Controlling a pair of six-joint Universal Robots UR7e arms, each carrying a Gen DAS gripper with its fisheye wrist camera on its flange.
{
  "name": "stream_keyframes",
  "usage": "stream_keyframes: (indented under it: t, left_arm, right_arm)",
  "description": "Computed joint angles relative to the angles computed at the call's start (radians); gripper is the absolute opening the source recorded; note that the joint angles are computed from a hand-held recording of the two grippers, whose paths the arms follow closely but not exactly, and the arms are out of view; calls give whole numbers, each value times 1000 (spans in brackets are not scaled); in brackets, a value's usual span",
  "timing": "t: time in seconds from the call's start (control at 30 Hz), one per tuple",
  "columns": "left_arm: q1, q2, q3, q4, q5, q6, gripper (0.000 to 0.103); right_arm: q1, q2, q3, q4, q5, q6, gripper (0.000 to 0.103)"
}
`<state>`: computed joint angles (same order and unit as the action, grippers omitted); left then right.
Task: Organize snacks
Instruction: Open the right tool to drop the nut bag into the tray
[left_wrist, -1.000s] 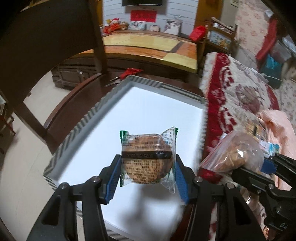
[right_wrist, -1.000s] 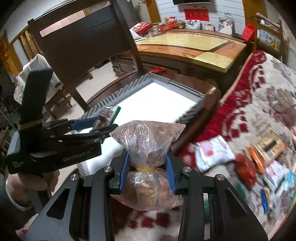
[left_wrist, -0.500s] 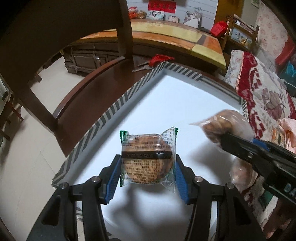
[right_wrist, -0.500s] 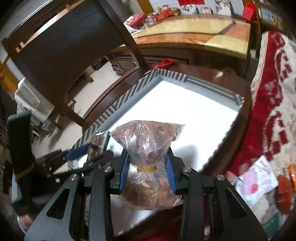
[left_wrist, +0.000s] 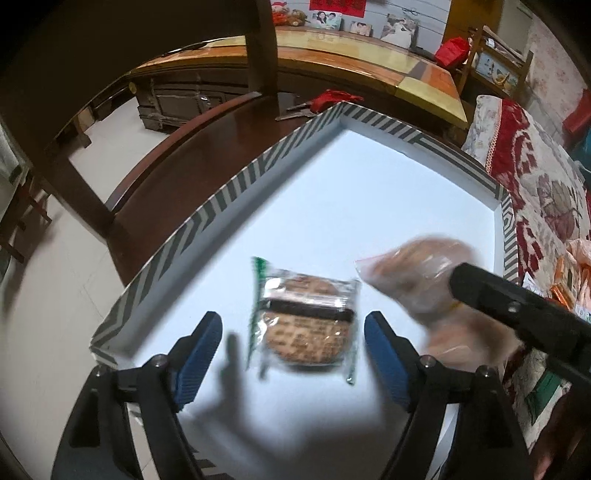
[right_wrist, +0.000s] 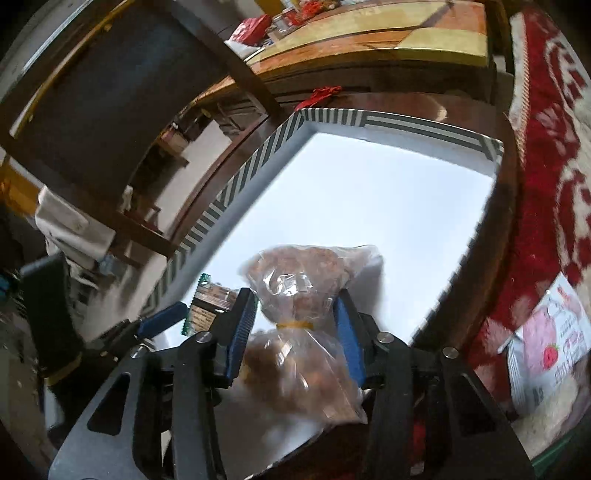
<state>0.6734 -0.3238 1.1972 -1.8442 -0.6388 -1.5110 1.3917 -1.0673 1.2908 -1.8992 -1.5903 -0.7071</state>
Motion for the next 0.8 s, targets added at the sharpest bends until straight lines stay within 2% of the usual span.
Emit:
stream_keyframes:
  t: [0.23, 0.43, 0.8]
  left_arm:
    - [-22, -19, 34, -37, -1, -20, 87]
    - [-56, 12, -16, -27, 26, -4, 88]
    - [-100, 124, -178, -79, 35, 177, 91]
  right_arm:
    - [-15, -63, 28, 7, 32, -45, 44]
    - [-51, -137, 70, -42, 39, -105, 44]
    - [-135, -229, 76, -80, 43, -170, 44]
